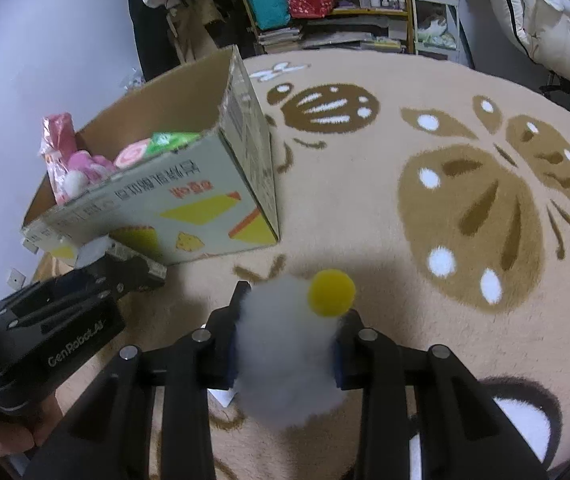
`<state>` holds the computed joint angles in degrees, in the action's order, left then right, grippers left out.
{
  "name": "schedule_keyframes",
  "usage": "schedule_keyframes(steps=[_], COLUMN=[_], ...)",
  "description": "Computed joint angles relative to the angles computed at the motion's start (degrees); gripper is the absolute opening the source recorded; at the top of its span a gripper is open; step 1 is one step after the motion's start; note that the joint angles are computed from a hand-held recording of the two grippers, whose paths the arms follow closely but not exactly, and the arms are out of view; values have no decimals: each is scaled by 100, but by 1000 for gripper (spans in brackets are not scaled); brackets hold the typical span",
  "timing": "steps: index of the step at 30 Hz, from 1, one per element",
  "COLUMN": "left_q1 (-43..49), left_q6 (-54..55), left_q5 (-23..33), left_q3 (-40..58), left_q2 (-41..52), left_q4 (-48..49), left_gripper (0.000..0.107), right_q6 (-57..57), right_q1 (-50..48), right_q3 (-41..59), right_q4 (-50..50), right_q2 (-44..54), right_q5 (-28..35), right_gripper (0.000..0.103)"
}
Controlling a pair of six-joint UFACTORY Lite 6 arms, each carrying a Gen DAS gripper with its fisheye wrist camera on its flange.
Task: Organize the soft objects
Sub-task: 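Carry the fluffy ball into the box with the right tool while the left tool carries the black box in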
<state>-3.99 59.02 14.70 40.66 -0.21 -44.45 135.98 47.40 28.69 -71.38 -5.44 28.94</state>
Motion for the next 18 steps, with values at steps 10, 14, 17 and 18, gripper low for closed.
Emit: schedule_keyframes(steps=[10, 14, 17, 18], left_q1=[913, 910, 754, 725], left_q6=[-203, -414, -873, -960], left_q5=[476, 339, 141, 84], left_q3=[-113, -99, -125, -156], left_q2=[-968, -1171, -1418, -1547], left_q4=[525, 737, 1175, 1300], left_gripper=[45, 45, 45, 45], right_q6=[-65, -167, -225, -243], right_q1=[254, 560, 779, 812], right_q3=[199, 304, 411, 448], right_q4=[-336, -307, -331, -374], right_q2=[-352, -596, -784, -836], right_q5=[620, 1072, 1433, 1523], right_gripper=[35, 35, 35, 35])
